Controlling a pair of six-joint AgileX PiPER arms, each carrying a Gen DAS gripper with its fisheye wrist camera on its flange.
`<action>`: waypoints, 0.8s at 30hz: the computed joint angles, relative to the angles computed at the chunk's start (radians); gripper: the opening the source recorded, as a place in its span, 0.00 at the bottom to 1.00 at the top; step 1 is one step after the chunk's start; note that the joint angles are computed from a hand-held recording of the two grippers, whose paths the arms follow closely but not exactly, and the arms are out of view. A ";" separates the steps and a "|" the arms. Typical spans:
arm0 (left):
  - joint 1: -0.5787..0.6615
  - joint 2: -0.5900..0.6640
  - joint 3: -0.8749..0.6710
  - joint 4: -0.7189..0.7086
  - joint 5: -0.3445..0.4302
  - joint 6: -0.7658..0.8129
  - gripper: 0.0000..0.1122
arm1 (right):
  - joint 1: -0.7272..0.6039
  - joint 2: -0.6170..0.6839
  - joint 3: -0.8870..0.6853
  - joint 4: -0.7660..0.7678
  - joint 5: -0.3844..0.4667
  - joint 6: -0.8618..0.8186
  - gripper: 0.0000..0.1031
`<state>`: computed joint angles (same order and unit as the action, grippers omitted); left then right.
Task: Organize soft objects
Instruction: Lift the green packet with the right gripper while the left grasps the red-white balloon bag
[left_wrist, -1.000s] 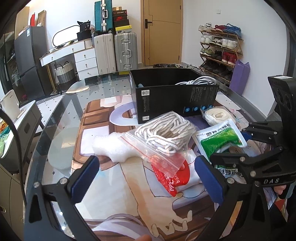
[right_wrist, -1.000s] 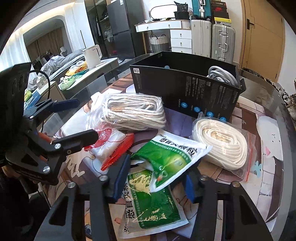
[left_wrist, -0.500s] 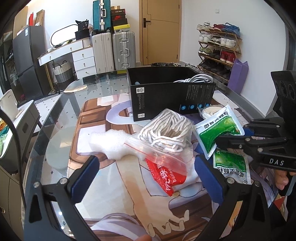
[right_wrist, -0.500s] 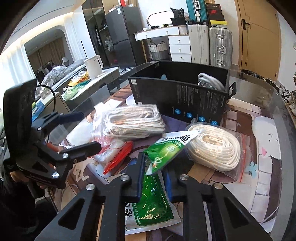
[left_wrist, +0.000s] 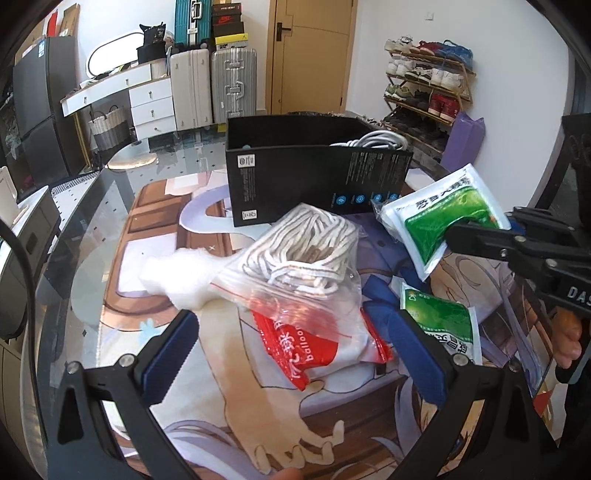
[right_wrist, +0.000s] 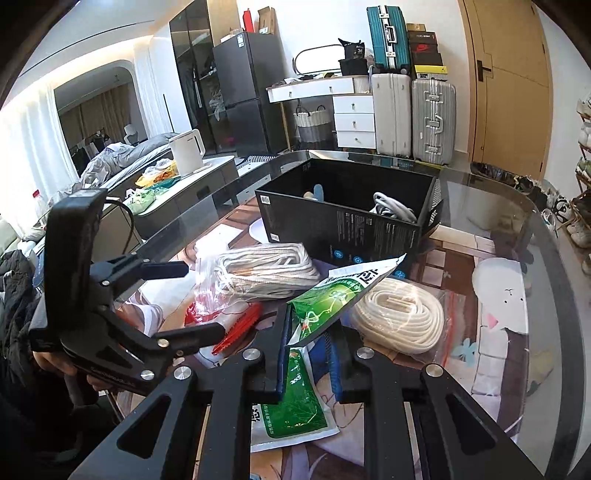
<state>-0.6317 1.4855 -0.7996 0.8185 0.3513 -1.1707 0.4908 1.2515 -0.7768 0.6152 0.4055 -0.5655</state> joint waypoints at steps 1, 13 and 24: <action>-0.001 0.011 -0.010 -0.009 0.009 0.002 0.92 | -0.003 -0.003 0.001 -0.003 0.000 0.001 0.17; 0.005 0.066 -0.061 -0.177 0.034 0.184 0.72 | -0.002 -0.014 0.002 -0.015 -0.001 0.008 0.17; -0.005 -0.023 0.007 -0.212 -0.041 0.247 0.47 | -0.012 -0.030 0.004 -0.003 -0.004 -0.004 0.17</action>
